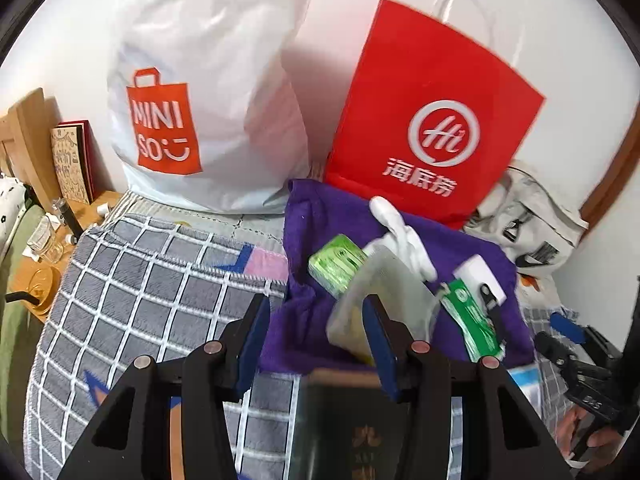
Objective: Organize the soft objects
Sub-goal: 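Lower the mesh bag onto the purple towel and open the left tool, then withdraw both tools from the towel back over the bed cover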
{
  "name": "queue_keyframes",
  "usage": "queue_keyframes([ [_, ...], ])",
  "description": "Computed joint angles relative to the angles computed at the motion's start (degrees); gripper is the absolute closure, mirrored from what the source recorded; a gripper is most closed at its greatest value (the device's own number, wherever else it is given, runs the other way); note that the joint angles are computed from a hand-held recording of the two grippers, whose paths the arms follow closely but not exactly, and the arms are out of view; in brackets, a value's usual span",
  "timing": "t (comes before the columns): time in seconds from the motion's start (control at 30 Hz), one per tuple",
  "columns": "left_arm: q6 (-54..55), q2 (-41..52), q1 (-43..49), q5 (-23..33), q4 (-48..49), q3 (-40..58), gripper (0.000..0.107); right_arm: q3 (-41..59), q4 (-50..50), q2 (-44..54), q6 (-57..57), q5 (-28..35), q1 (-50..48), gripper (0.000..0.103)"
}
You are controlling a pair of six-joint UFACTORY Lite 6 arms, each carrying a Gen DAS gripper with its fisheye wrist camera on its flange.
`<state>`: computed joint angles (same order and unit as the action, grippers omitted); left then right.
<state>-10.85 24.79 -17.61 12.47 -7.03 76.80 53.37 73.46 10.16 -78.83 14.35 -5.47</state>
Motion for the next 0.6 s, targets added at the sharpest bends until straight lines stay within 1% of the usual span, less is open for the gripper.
queue_keyframes([
  [0.03, 1.16, -2.07, 0.08, 0.30, -1.08, -2.18, 0.061, -1.43, -2.08, -1.12, 2.55, 1.04, 0.19, 0.032],
  [0.1, 0.31, -3.44, -0.13, 3.45, -0.16, -3.19, 0.061, -4.43, -5.71, -3.59, 6.37, 3.14, 0.62, 0.032],
  [0.13, 3.11, -4.85, 0.28, 3.93, -2.88, -5.06, 0.061, -6.28, -7.33, -5.12, 7.71, 3.61, 1.48, 0.032],
  [0.2, 9.36, -8.58, 1.00, 3.06, -9.36, -10.33, 0.061, -10.35, -9.84, -8.62, 9.75, 2.97, 4.34, 0.032],
  [0.27, 11.88, -12.45, 1.41, 2.08, -12.32, -15.57, 0.061, -15.06, -14.39, -13.22, 13.71, 1.36, 8.58, 0.038],
  [0.33, 15.06, -16.61, 1.69, 1.02, -15.86, -20.92, 0.061, -19.48, -17.35, -17.63, 17.54, 0.81, 13.00, 0.048],
  [0.4, 15.10, -21.30, 2.23, -0.55, -16.75, -26.50, 0.061, -22.58, -17.32, -20.45, 19.02, 1.35, 16.28, 0.049],
  [0.47, 11.08, -26.53, 2.76, -2.97, -13.82, -32.20, 0.061, -25.21, -17.55, -22.58, 20.09, 1.60, 19.32, 0.049],
  [0.5, 11.75, -28.16, 3.11, -2.79, -14.30, -33.79, 0.061, -26.73, -18.61, -23.90, 21.84, 0.91, 21.33, 0.049],
  [0.6, 20.32, -33.11, 4.91, -2.28, -22.92, -38.65, 0.061, -30.88, -17.15, -26.61, 22.88, -0.90, 26.92, 0.050],
])
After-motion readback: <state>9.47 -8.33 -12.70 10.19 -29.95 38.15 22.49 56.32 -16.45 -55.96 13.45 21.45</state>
